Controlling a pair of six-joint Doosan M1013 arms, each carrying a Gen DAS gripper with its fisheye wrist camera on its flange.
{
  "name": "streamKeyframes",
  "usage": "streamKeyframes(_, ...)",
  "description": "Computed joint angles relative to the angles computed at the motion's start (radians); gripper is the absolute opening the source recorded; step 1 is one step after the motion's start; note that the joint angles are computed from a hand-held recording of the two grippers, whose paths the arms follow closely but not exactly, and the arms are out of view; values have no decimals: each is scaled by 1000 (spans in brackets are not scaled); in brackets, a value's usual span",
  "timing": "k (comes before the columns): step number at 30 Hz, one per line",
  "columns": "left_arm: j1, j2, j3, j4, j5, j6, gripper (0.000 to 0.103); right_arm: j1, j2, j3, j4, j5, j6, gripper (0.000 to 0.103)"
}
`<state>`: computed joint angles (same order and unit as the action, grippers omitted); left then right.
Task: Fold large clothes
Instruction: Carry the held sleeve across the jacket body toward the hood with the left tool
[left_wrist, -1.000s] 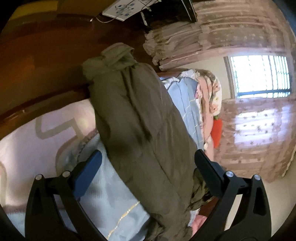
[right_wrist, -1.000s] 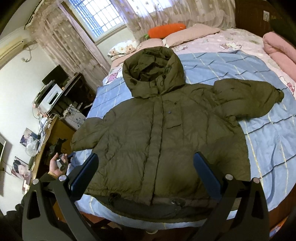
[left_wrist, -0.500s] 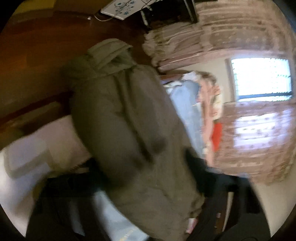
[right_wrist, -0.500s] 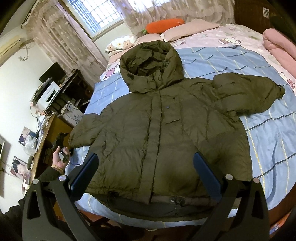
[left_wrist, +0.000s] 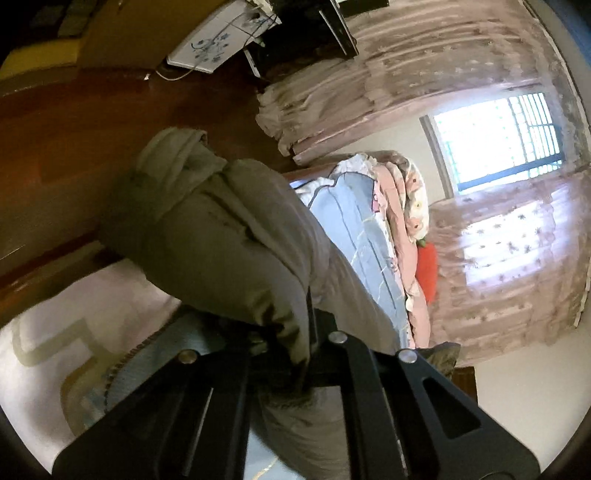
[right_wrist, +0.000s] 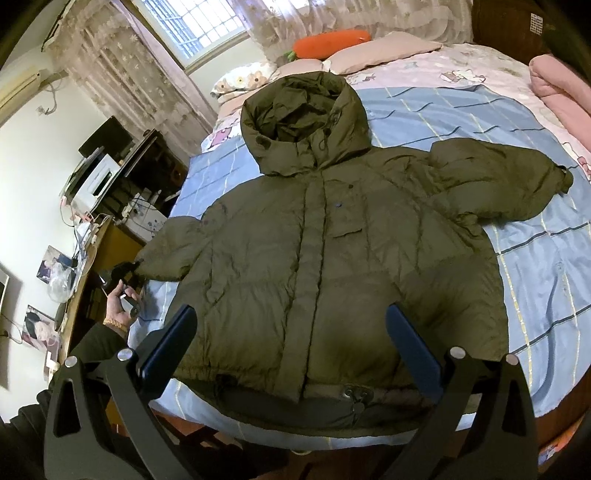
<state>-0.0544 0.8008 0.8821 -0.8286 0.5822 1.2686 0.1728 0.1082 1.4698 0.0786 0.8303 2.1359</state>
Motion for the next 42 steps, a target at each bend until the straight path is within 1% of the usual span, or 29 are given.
streamKeyframes(3, -4, -3, -1, -14, -22, 17, 3, -1, -1, 2, -4, 1, 6, 102)
streamKeyframes(6, -11, -7, 1, 3, -43, 11, 2, 2, -2, 3, -12, 0, 13, 102)
streamKeyframes(10, -21, -23, 4, 74, -68, -13, 2, -1, -5, 9, -7, -1, 10, 102)
streamKeyframes(11, -27, -23, -14, 149, -58, -49, 2, -2, -6, 10, -6, -2, 10, 102)
streamKeyframes(13, -39, -22, -50, 269, -34, -75, 2, -3, -9, 12, -4, -8, 11, 102)
streamKeyframes(15, -57, -20, -91, 418, 4, -116, 2, -3, -12, 15, -5, -13, 9, 102)
streamKeyframes(17, -70, -24, -112, 512, 19, -149, 2, -4, -14, 16, -1, -15, 4, 102)
streamKeyframes(21, -88, -29, -140, 600, 31, -153, 2, -3, -19, 21, 2, -18, -5, 102)
streamKeyframes(23, -101, -33, -155, 676, 46, -152, 2, -4, -21, 22, 4, -19, -5, 102)
streamKeyframes(25, -112, -36, -168, 724, 57, -140, 2, -5, -24, 25, 8, -23, -5, 102)
streamKeyframes(29, -146, -37, -219, 863, 104, -133, 2, -4, -31, 30, 1, -34, -2, 102)
streamKeyframes(33, -182, -39, -263, 959, 130, -78, 2, -6, -43, 41, 8, -48, -8, 102)
streamKeyframes(38, -227, -40, -317, 1035, 168, -51, 2, -12, -60, 58, 15, -70, -4, 102)
streamKeyframes(40, -247, -28, -361, 1061, 201, -28, 2, -16, -66, 63, 22, -73, -2, 102)
streamKeyframes(42, -263, -23, -386, 1070, 215, -11, 2, -20, -71, 67, 38, -78, -11, 102)
